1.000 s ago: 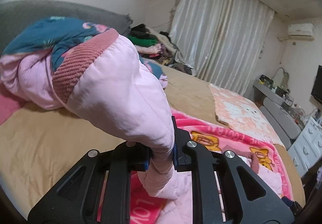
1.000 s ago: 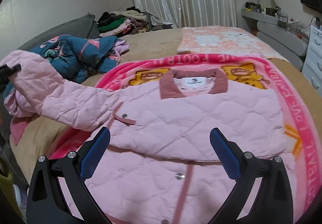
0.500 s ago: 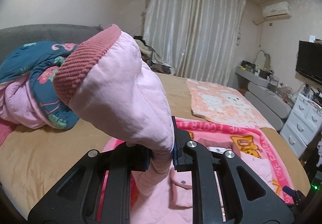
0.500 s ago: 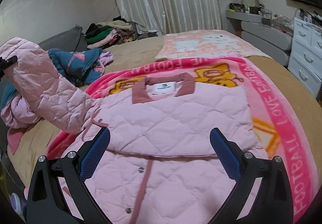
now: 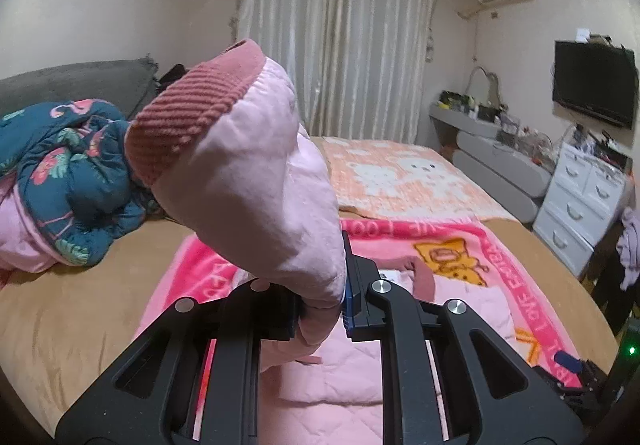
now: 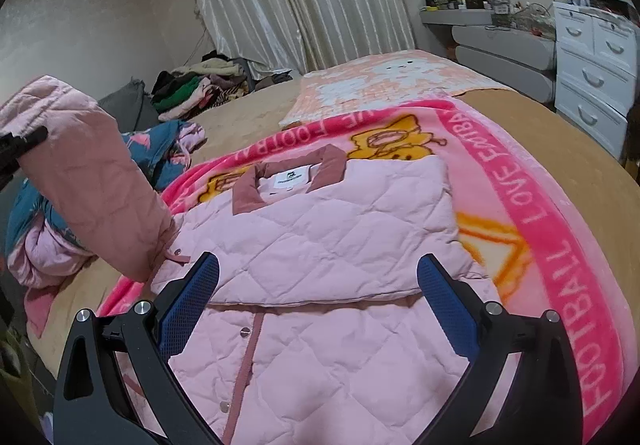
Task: Fold large clothes
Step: 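Grasp the sleeve cuff with the left tool and lift it up, then lay the held sleeve across the jacket front and open the left tool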
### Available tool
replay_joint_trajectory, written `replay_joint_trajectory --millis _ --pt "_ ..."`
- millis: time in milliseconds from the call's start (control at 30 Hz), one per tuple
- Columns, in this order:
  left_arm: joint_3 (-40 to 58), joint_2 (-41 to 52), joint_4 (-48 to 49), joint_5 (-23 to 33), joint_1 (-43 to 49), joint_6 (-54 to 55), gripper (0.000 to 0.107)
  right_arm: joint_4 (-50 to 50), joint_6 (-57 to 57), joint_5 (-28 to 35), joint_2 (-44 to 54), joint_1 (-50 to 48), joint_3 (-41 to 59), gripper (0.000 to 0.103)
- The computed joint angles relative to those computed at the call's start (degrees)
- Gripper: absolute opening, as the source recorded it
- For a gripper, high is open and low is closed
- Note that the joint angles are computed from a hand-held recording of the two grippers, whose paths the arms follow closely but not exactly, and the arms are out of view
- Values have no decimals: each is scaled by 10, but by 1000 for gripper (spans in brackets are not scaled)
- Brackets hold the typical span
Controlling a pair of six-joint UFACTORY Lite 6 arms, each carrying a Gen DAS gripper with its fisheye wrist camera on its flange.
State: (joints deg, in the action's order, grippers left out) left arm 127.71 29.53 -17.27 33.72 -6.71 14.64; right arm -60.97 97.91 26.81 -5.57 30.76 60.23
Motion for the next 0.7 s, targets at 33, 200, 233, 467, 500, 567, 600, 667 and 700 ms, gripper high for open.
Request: replay_joint_trajectory --millis 33,200,233,467,500,567,600,667,700 --pt "-5 -1 7 -2 -9 -5 9 -2 4 -5 -9 -5 -11 99" --pt "-86 -33 20 -47 -54 -3 9 -12 44 -42 -47 -36 -66 99" --pt "-97 -37 20 -53 -61 -1 9 -16 53 -49 -53 -40 -76 99" --pt "-149 -32 70 -89 -124 -25 9 -33 87 -69 -83 -64 -124 99" --pt "-152 -29 77 -92 -130 -30 9 -35 94 -71 -91 -68 -133 99" --pt "-162 -24 81 -97 -141 -30 9 -33 96 -78 -103 -78 -147 99" --pt "-168 -24 79 -98 -144 -26 9 -34 100 -81 -107 -82 -153 99" --pt "-182 -23 69 -106 -150 -10 10 -38 112 -90 -121 -92 -169 99" --pt "-194 -22 64 -115 -156 1 10 -40 116 -94 -127 -95 -174 99"
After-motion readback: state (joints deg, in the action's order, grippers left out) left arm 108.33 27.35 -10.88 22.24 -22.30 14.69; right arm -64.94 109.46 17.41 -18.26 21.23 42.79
